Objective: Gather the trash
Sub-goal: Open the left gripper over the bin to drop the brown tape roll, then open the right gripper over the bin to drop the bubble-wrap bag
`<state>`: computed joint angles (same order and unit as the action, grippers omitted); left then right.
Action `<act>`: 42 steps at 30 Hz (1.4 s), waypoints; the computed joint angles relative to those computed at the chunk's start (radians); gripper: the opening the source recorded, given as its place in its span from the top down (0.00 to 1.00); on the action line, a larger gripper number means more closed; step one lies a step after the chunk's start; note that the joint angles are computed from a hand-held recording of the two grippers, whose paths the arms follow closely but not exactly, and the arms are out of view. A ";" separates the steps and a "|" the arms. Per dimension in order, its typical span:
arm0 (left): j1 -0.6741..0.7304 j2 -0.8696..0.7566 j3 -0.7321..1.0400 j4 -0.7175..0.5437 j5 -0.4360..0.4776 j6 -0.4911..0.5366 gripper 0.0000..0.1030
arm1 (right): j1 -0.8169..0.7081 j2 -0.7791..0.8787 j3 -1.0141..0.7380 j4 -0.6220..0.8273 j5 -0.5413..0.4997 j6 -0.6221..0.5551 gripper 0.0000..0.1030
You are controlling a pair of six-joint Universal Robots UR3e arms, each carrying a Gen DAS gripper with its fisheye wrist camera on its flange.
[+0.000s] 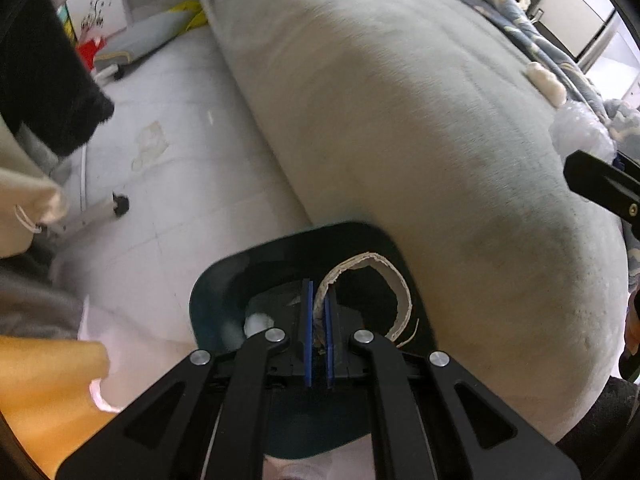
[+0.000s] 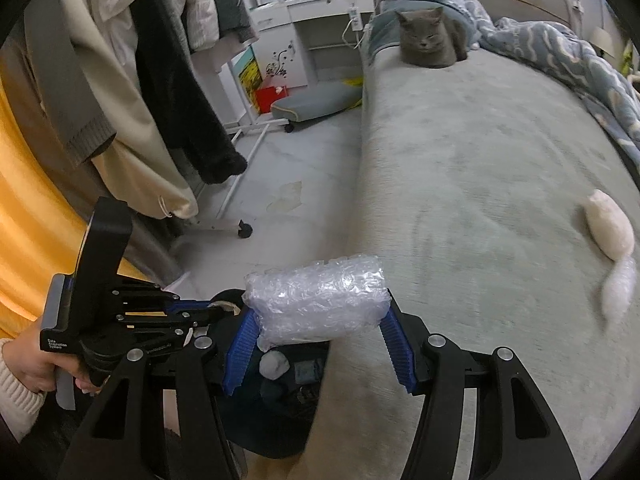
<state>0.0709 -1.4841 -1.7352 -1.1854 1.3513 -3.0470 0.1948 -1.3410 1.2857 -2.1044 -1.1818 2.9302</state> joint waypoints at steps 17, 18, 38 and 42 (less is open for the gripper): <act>0.129 0.116 -0.110 -0.060 -0.018 0.110 0.43 | 0.132 0.162 -0.177 0.048 -0.066 0.036 0.42; 0.141 0.125 -0.116 -0.060 -0.025 0.118 0.42 | 0.138 0.170 -0.185 0.051 -0.069 0.036 0.42; 0.388 0.344 -0.221 0.019 -0.227 0.226 0.36 | 0.263 0.358 -0.367 0.161 -0.162 0.004 0.42; 0.451 0.388 -0.234 0.027 -0.300 0.239 0.36 | 0.279 0.382 -0.389 0.194 -0.163 -0.014 0.41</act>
